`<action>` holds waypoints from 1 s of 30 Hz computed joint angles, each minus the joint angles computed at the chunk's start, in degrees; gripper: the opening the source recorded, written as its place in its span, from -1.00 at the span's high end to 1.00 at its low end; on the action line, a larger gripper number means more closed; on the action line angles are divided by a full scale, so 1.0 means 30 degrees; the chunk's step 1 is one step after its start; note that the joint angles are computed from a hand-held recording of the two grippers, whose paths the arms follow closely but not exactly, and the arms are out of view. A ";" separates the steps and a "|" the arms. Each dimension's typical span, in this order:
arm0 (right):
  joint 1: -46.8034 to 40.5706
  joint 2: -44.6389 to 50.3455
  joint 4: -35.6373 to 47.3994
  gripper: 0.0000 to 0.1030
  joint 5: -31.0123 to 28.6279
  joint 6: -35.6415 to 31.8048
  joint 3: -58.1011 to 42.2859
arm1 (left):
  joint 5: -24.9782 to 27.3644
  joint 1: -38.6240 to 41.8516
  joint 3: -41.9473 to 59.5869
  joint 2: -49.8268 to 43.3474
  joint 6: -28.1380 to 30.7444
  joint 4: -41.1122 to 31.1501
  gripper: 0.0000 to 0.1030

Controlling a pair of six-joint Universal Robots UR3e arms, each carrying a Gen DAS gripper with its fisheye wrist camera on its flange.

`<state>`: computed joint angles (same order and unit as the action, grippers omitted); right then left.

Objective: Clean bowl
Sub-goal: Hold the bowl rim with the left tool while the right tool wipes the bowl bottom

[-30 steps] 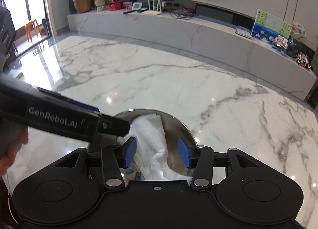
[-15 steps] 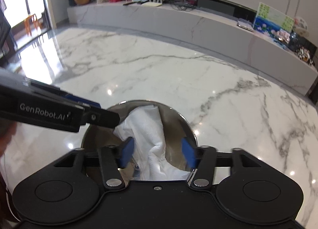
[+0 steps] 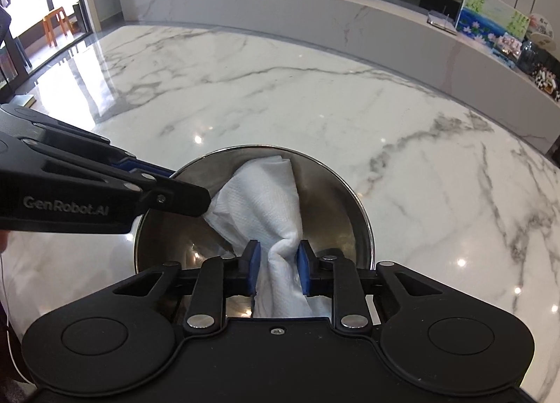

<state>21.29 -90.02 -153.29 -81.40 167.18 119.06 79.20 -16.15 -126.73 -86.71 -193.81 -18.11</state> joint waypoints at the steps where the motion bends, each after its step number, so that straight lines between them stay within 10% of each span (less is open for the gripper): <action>1: -0.0020 -0.0011 0.0141 0.68 0.0054 0.0020 -0.0066 | 0.0006 -0.0003 -0.0007 0.0009 0.0025 -0.0014 0.72; 16: 0.1067 -0.0061 0.0234 0.76 -0.2748 -0.0026 -0.0297 | -0.1087 0.0525 -0.0523 0.1003 0.0490 -0.0355 0.70; 30: -0.1324 -0.2130 0.3580 0.76 0.2619 -0.0822 -0.0206 | -0.0957 0.0364 -0.0045 0.0287 0.0335 -0.0363 0.77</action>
<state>17.32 -96.42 -142.56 -73.55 164.72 118.44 76.33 -15.06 -126.87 -85.85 -192.81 -19.20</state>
